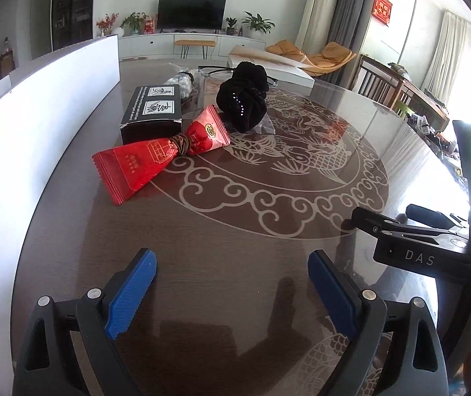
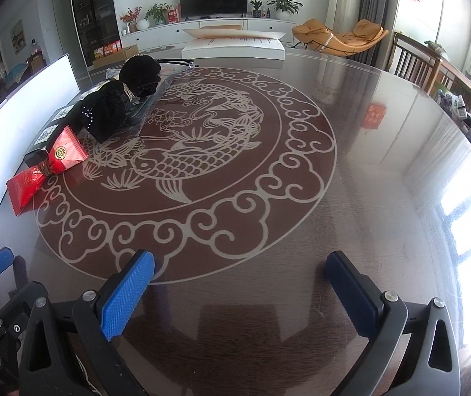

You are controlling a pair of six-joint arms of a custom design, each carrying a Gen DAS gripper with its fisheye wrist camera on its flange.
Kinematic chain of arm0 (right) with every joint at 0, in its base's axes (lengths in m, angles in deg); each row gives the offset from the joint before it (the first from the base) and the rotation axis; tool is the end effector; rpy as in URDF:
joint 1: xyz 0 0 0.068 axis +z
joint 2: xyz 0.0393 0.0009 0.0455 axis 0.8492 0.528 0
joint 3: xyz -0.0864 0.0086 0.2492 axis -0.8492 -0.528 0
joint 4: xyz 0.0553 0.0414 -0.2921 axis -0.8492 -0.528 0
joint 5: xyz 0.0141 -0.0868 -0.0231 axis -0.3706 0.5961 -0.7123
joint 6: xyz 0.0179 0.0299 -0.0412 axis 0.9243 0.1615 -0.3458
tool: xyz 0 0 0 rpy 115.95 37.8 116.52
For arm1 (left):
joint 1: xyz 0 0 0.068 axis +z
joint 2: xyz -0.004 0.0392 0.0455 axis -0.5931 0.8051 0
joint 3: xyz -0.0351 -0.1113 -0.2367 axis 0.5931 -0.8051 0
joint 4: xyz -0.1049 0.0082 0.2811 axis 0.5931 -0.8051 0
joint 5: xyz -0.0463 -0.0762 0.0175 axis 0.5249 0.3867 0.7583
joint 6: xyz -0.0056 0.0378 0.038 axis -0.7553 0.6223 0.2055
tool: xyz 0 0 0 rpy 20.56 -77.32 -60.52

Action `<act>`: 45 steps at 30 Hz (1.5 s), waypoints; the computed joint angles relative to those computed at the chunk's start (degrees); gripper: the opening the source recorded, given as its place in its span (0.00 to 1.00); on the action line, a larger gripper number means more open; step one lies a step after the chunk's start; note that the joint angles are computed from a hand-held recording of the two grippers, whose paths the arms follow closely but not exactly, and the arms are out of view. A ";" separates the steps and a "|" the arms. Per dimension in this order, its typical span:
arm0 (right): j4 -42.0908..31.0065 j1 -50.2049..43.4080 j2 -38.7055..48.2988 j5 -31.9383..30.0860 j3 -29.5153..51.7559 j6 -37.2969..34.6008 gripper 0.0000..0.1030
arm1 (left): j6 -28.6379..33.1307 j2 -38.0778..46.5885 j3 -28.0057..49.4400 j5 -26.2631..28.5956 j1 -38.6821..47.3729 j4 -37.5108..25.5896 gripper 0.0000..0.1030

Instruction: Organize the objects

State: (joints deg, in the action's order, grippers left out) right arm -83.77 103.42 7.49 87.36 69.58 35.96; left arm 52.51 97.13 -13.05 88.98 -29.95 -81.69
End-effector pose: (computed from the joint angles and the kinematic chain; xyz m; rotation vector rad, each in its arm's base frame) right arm 0.2210 0.2004 0.1286 0.1107 2.5245 -0.0523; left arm 0.1540 0.0068 0.1285 0.1765 2.4417 -0.2601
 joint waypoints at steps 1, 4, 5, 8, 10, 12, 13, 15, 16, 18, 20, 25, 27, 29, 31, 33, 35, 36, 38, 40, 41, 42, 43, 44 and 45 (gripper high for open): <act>0.00 0.00 0.00 0.00 0.00 0.00 1.00 | -0.03 -0.04 0.01 -0.14 -0.11 -0.03 0.91; 0.04 0.00 0.03 0.00 0.00 0.00 1.00 | -0.23 0.04 -0.02 -0.48 -0.45 0.14 0.91; 0.06 0.01 0.09 0.00 0.03 0.01 1.00 | -0.38 0.02 -0.06 -0.85 -0.78 0.21 0.91; 0.08 0.02 0.17 0.01 0.09 0.04 1.00 | -0.74 0.23 -0.08 -2.06 -1.82 0.54 0.91; 0.11 0.00 0.10 0.00 0.00 0.01 1.00 | -0.76 0.01 -0.24 -2.58 -2.20 0.50 0.91; 0.15 -0.01 0.12 0.00 0.00 0.01 1.00 | -0.80 0.03 -0.21 -2.89 -2.44 0.50 0.91; 0.15 -0.01 0.12 0.00 0.00 0.01 1.00 | -0.79 -0.01 -0.26 -2.94 -2.47 0.52 0.91; 0.15 0.00 0.14 0.01 0.01 0.02 1.00 | -0.77 -0.06 -0.23 -3.04 -2.53 0.45 0.91; 0.15 0.00 0.14 0.01 0.01 0.02 1.00 | -0.77 -0.06 -0.23 -3.04 -2.53 0.45 0.91; 0.15 0.00 0.15 0.01 0.02 0.02 1.00 | -0.79 -0.12 -0.24 -3.00 -2.54 0.41 0.91; 0.15 0.01 0.19 0.01 0.05 0.04 1.00 | -0.68 -0.23 -0.28 -2.71 -2.35 0.34 0.91; 0.15 0.01 0.16 0.01 0.02 0.04 1.00 | -0.16 -0.38 -0.33 -0.91 -0.83 0.22 0.91; 0.16 0.01 0.15 0.01 0.01 0.04 1.00 | -0.46 -0.52 -0.39 -1.68 -1.47 0.24 0.91; 0.16 0.01 0.15 0.01 0.01 0.04 1.00 | -0.65 -0.35 -0.33 -2.48 -2.15 0.39 0.91; 0.16 0.01 0.13 0.01 -0.01 0.05 1.00 | -0.61 -0.17 -0.28 -2.37 -2.06 0.50 0.91; 0.17 0.01 0.13 0.02 -0.02 0.06 1.00 | -0.60 -0.12 -0.26 -2.53 -2.17 0.52 0.91; 0.18 0.02 0.17 0.02 0.00 0.07 1.00 | -0.63 -0.08 -0.30 -2.95 -2.45 0.62 0.91; 0.20 0.01 0.15 0.02 -0.03 0.06 1.00 | -0.64 -0.20 -0.34 -3.27 -2.67 0.55 0.91; 0.21 0.02 0.18 0.03 -0.01 0.07 1.00 | -0.64 -0.29 -0.36 -3.56 -2.86 0.47 0.91; 0.23 0.01 0.17 0.02 -0.03 0.06 1.00 | -0.71 -0.48 -0.39 -3.48 -2.87 0.33 0.91; 0.23 0.02 0.20 0.02 -0.01 0.07 1.00 | -0.71 -0.58 -0.40 -3.32 -2.78 0.25 0.91; 0.25 0.01 0.18 0.02 -0.04 0.07 1.00 | -0.70 -0.67 -0.41 -3.18 -2.69 0.19 0.91; 0.25 0.01 0.18 0.02 -0.04 0.07 1.00 | -0.69 -0.76 -0.46 -3.11 -2.65 0.15 0.91; 0.25 0.02 0.20 0.02 -0.02 0.08 1.00 | -0.67 -0.76 -0.47 -3.18 -2.67 0.15 0.91; 0.24 0.01 0.18 0.02 -0.04 0.07 1.00 | -0.64 -0.71 -0.47 -3.20 -2.65 0.19 0.91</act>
